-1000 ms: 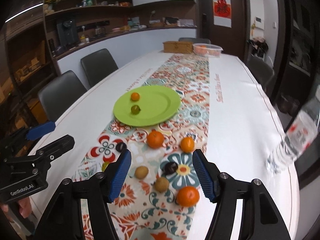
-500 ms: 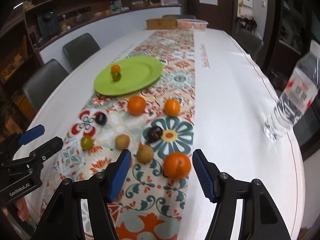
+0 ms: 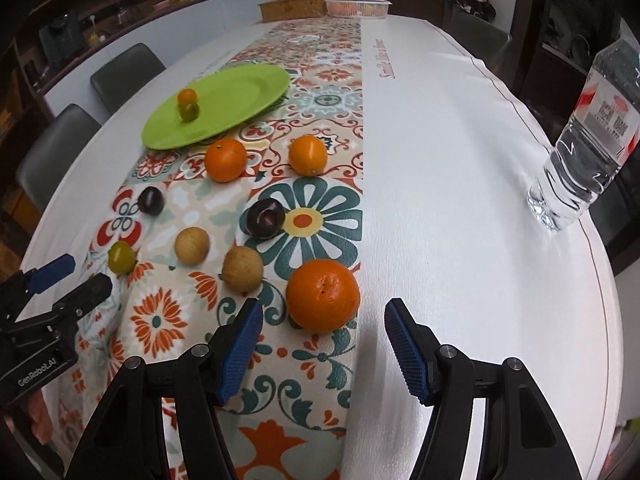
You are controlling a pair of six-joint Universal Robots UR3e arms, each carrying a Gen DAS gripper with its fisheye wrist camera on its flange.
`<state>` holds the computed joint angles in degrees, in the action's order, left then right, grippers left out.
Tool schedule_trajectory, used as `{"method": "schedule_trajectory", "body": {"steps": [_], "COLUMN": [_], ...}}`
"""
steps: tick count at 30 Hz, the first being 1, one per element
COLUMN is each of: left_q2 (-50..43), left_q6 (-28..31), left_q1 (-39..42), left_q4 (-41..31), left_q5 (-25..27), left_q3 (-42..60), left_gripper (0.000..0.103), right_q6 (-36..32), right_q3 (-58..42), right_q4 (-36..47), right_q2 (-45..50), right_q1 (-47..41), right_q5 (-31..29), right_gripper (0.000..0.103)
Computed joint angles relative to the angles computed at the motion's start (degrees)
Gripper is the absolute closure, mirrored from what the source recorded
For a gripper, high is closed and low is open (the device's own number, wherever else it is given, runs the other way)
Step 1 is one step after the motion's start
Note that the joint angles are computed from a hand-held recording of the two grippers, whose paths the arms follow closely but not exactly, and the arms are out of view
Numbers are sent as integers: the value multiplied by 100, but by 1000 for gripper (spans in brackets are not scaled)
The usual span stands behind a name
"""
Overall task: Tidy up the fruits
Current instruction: 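Grasp a yellow tomato with the left tool while the right tool grasps an orange, then lift and carry the tomato and orange over the green plate with both tools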
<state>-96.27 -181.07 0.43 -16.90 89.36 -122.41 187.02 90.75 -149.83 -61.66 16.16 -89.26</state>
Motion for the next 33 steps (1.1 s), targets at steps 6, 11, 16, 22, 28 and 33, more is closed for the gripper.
{"method": "schedule_trajectory", "body": {"steps": [6,11,16,22,28,33], "left_q2": [-362,-562,-696,-794,-630,-326], "left_q6": [-8,-65,-74,-84,-84,-46], "left_q1": [60,121,81,87,86,44], "left_q4": [-16,-96,-132,-176,-168,-177], "left_q5": [-81,-264,-316,-380,-409,-434], "left_q3": [261,414,526,640,561,439], "left_gripper": [41,54,65,76,76,76], "right_q6": [37,43,39,-39,-110,-179], "right_q3": [-229,-373,-339,-317,-235,-110], "right_q4": [69,172,160,108,-21,-138], "right_q2": [210,355,369,368,311,143], "right_q1": [6,13,-42,-59,-36,-64], "right_q5": [-38,-12,73,160,106,212], "right_gripper": [40,47,54,61,62,62]}}
